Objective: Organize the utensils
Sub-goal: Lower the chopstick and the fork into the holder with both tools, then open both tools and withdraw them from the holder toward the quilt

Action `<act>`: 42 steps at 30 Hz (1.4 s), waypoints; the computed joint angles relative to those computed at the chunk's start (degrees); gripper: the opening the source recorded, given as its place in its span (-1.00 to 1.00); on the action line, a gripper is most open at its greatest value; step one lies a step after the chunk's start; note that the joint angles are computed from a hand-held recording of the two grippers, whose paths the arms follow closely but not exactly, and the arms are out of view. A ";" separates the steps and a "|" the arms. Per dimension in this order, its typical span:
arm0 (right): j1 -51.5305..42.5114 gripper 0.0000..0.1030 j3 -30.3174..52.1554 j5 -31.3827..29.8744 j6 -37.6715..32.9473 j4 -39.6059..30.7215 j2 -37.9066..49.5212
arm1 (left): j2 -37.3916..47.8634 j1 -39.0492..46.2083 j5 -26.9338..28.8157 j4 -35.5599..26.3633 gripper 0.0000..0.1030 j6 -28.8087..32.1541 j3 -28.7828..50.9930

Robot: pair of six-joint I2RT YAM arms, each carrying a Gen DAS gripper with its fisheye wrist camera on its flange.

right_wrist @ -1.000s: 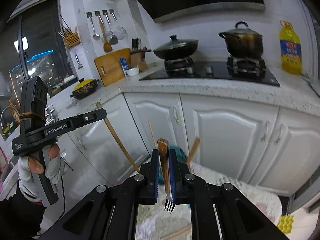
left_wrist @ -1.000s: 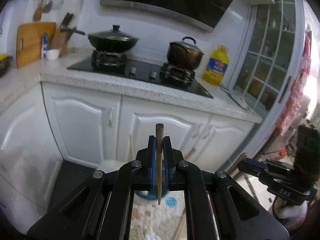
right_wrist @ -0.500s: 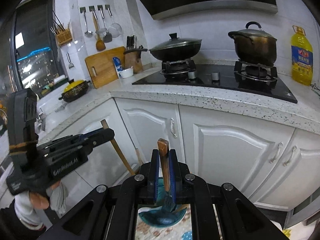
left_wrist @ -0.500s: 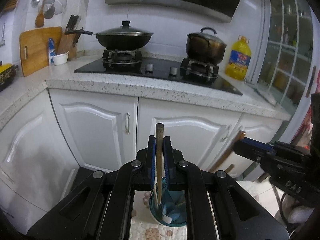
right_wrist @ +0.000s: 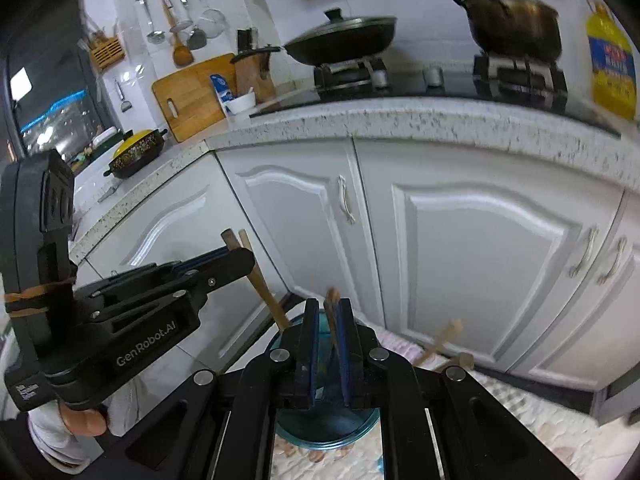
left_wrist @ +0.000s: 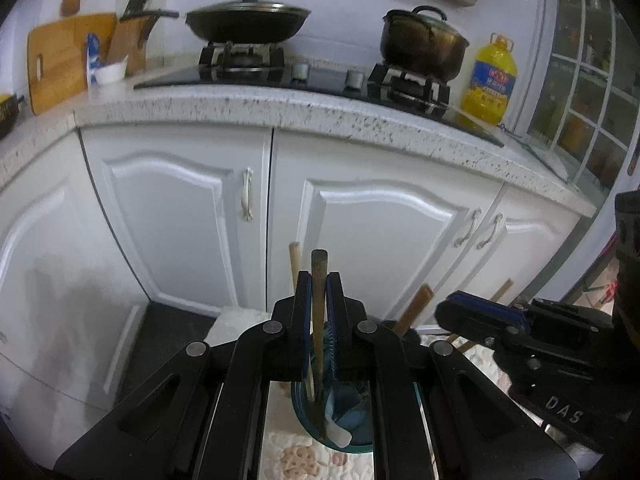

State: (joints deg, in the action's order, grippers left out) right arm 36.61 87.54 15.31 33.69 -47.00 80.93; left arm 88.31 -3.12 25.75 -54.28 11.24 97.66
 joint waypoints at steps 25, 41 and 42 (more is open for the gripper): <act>11.62 -0.22 -9.69 8.52 13.11 -4.34 -10.45 | -10.92 7.15 5.04 -8.09 -0.13 5.01 -5.35; 24.85 -0.18 -10.62 19.95 27.76 -14.83 -13.74 | -24.03 4.76 3.56 -9.96 -0.12 9.00 -17.76; 25.40 -0.17 -10.80 20.31 28.45 -15.27 -14.07 | -24.45 4.42 3.50 -10.14 -0.12 8.94 -18.13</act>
State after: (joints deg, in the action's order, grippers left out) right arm 62.01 76.74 35.62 62.13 -62.28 66.86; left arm 63.86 1.30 29.25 -64.42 20.17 79.54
